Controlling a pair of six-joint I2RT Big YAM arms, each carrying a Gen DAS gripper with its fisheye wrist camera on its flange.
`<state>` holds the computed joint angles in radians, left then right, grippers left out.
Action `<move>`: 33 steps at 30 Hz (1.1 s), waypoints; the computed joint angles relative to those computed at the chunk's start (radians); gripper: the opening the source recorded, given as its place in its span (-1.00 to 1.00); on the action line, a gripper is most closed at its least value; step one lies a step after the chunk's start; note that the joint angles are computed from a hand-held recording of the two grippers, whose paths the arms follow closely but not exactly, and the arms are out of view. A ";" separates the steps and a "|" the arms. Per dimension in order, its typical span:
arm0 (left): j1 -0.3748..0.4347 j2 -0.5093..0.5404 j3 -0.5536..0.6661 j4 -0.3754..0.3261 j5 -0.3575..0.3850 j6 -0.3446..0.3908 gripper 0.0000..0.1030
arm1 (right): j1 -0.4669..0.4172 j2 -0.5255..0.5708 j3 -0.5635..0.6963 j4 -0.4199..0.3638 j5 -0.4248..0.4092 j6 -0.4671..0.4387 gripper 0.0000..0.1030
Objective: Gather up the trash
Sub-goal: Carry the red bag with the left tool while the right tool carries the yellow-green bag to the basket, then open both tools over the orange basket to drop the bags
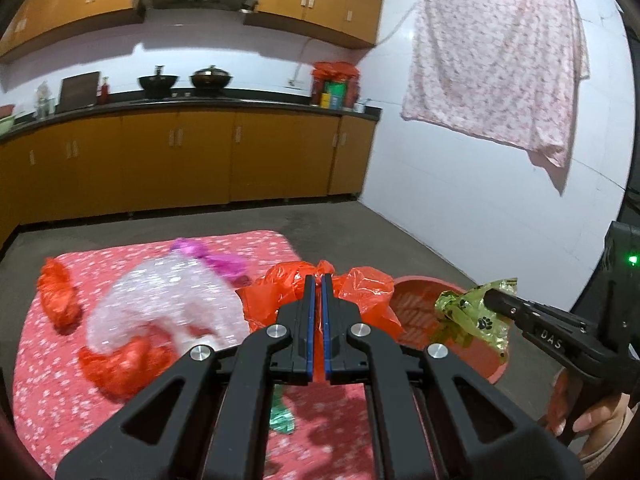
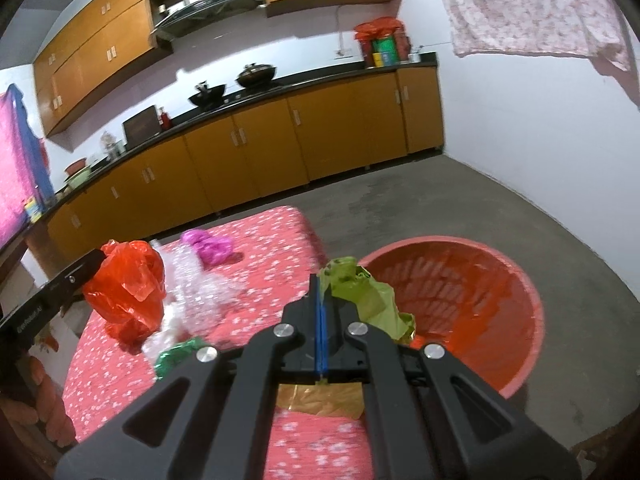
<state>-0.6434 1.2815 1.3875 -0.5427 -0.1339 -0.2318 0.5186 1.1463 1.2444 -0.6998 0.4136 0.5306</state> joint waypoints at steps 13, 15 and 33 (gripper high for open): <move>-0.093 0.194 0.170 -0.006 0.081 0.040 -0.95 | -0.158 -0.077 -0.082 0.003 -0.026 -0.008 -0.96; -0.104 0.222 0.195 -0.009 0.089 0.047 -0.95 | -0.178 -0.082 -0.090 0.009 -0.037 -0.007 -0.96; -0.142 0.388 0.339 -0.073 0.147 0.049 -0.93 | -0.267 -0.074 -0.124 0.093 -0.112 -0.017 -0.84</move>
